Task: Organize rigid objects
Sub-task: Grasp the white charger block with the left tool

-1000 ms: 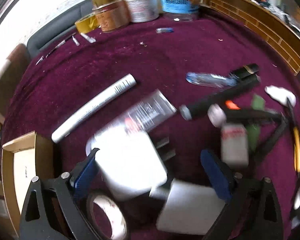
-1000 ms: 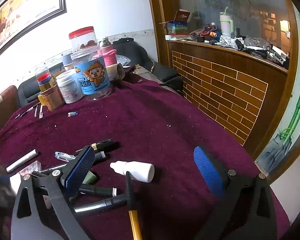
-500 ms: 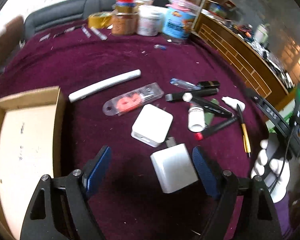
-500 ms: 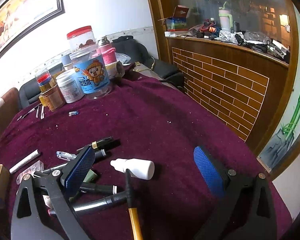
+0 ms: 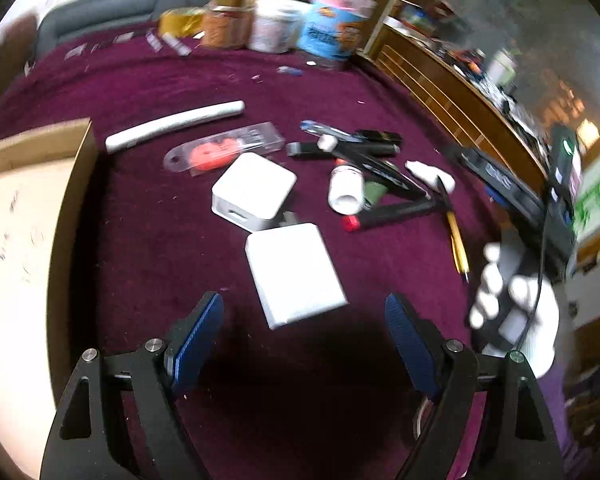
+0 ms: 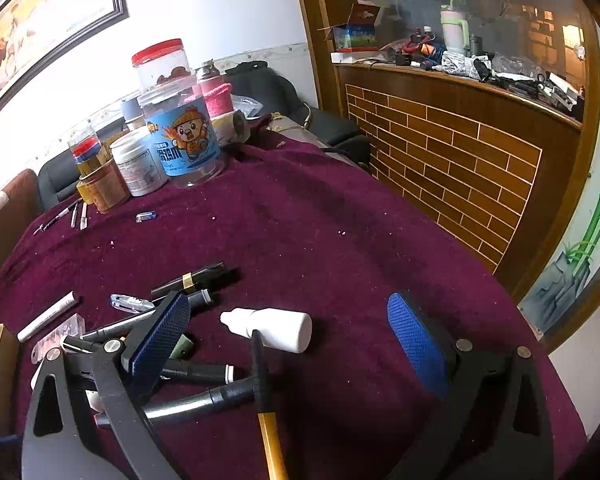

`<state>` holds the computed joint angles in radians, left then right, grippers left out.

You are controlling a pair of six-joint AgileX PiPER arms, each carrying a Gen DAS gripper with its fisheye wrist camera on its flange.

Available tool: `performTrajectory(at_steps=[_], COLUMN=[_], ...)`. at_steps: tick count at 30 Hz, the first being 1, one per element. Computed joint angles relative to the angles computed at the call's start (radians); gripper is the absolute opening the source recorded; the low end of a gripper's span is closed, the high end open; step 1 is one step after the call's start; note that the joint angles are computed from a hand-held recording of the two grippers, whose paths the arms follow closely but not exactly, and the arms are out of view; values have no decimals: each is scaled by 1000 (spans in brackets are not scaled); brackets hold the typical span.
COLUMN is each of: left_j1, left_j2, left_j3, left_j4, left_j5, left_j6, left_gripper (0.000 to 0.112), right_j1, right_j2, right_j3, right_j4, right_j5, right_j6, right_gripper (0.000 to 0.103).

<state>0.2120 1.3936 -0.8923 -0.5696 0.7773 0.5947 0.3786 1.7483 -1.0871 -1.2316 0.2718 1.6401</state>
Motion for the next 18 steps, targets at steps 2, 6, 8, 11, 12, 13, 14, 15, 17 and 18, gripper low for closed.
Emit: performTrajectory(at_steps=[2,6,8,11,12,13,14,15,17,18], left_j1=[-62,-40,-45,-98,-137,-166,-192,-222,-236,-244], left_j2=[-31,31,77,126,148,167,168,173,177,179], left_j3=[21,-15,-39,-58,-71,-80,-79,-78,-76,-73], left_j4=[127,111,101,128,179,234,286,349,375,392], left_j5=[-78,-75,-74,-108,-130,-147,-170,-195,-206,-215], left_j6=[-100,-128,-144,-191,-247,-308,-364,-430,-454,-468], left_gripper=[79,79,79,79,79,79,80,82,86,88], right_j1=[-3,-3,-1,0,2,3,5,5,5,3], right_j2=[0,1,2,8,11,14,15,16,16,17], right_j3=[-1,-4,-5,-10,-14,-17,-18,-18,-19,-20], right_j4=[19,51,43,63,76,83,85,86,88,95], right_j5=[-10,-17,-12,-8,-5,-2,3,4,5,3], right_j6=[-18,-54,-45,-65,-80,-89,-93,-95,-96,-101], right_gripper=[100,100,100,100,100,100,100,100,100,100])
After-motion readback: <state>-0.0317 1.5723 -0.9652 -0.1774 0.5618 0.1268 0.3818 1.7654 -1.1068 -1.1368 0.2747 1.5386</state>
